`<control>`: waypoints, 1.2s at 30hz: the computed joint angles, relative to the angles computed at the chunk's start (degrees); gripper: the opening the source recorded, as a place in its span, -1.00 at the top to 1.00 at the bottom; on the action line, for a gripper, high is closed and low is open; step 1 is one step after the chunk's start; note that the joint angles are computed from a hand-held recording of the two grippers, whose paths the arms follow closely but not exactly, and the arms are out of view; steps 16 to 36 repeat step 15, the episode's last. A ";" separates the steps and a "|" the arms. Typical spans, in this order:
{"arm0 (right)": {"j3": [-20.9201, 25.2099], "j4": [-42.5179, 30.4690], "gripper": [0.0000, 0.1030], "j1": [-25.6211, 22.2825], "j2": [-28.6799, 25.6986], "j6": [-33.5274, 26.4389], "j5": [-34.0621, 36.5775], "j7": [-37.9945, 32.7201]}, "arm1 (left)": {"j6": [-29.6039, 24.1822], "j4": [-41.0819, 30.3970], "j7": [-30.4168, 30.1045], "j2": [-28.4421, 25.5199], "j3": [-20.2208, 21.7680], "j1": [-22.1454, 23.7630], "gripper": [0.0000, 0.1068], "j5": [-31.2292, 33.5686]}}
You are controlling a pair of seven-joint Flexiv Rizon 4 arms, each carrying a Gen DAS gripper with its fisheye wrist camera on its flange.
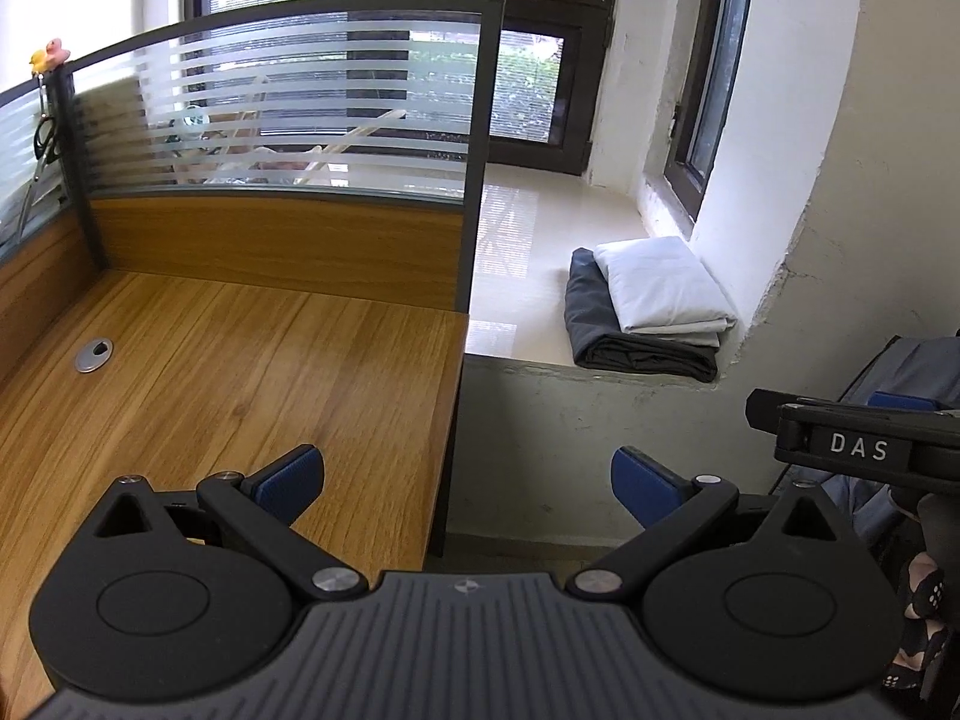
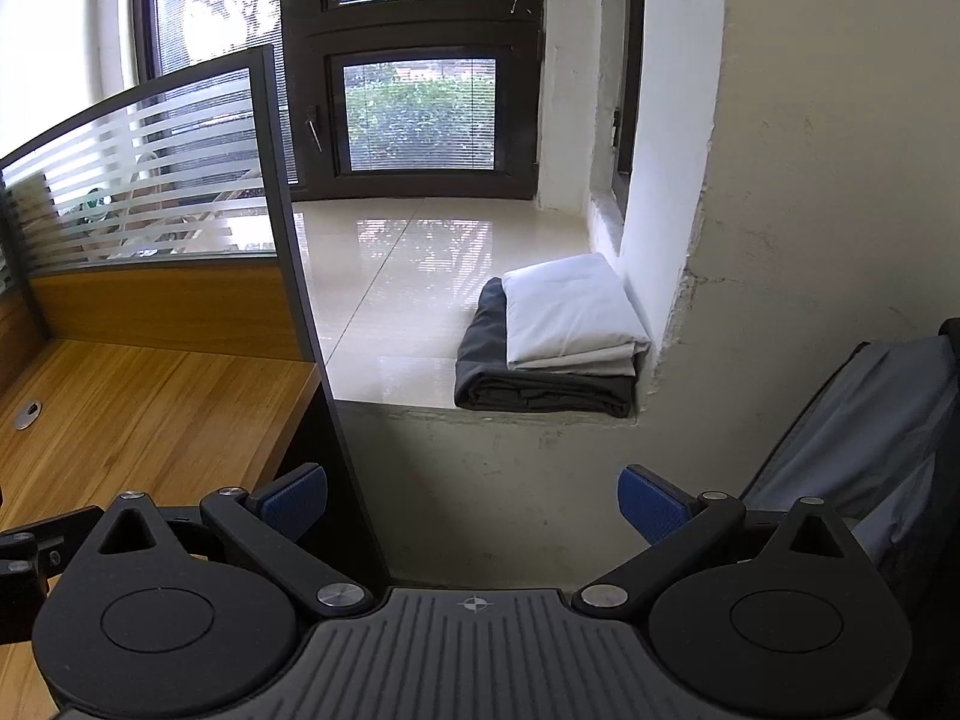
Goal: Fold clothes
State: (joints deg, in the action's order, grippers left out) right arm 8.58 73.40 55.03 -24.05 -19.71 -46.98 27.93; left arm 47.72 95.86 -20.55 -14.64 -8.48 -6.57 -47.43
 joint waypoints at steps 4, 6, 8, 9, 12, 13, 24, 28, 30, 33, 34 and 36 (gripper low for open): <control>0.08 0.22 -1.00 -0.26 0.17 0.26 0.20 -0.11 | 0.40 0.33 0.21 0.16 -0.03 -0.11 -0.92 -0.44; 0.08 0.29 -1.00 -0.42 0.20 0.48 0.22 -0.27 | 0.45 0.25 -0.23 0.10 0.05 -0.18 -0.92 -0.21; 0.09 0.39 -1.00 -0.57 0.25 0.68 0.19 -0.62 | 0.48 0.14 -0.69 0.02 0.11 -0.20 -0.92 0.04; 0.10 0.47 -1.00 -0.62 0.28 0.77 0.17 -0.72 | 0.49 0.06 -0.90 -0.02 0.13 -0.19 -0.92 0.21; 0.08 0.55 -1.00 -0.79 0.28 1.03 0.11 -1.09 | 0.54 -0.16 -1.53 -0.15 0.19 -0.14 -0.92 0.70; 0.07 0.58 -1.00 -0.84 0.29 1.09 0.12 -1.18 | 0.56 -0.26 -1.84 -0.22 0.21 -0.14 -0.92 0.92; 0.06 0.72 -1.00 -1.01 0.37 1.32 0.15 -1.31 | 0.52 -0.59 -2.59 -0.47 0.21 -0.10 -0.92 1.32; 0.06 0.72 -1.00 -1.01 0.37 1.32 0.15 -1.31 | 0.52 -0.59 -2.59 -0.47 0.21 -0.10 -0.92 1.32; 0.06 0.72 -1.00 -1.01 0.37 1.32 0.15 -1.31 | 0.52 -0.59 -2.59 -0.47 0.21 -0.10 -0.92 1.32; 0.06 0.72 -1.00 -1.01 0.37 1.32 0.15 -1.31 | 0.52 -0.59 -2.59 -0.47 0.21 -0.10 -0.92 1.32; 0.06 0.72 -1.00 -1.01 0.37 1.32 0.15 -1.31 | 0.52 -0.59 -2.59 -0.47 0.21 -0.10 -0.92 1.32; 0.06 0.72 -1.00 -1.01 0.37 1.32 0.15 -1.31 | 0.52 -0.59 -2.59 -0.47 0.21 -0.10 -0.92 1.32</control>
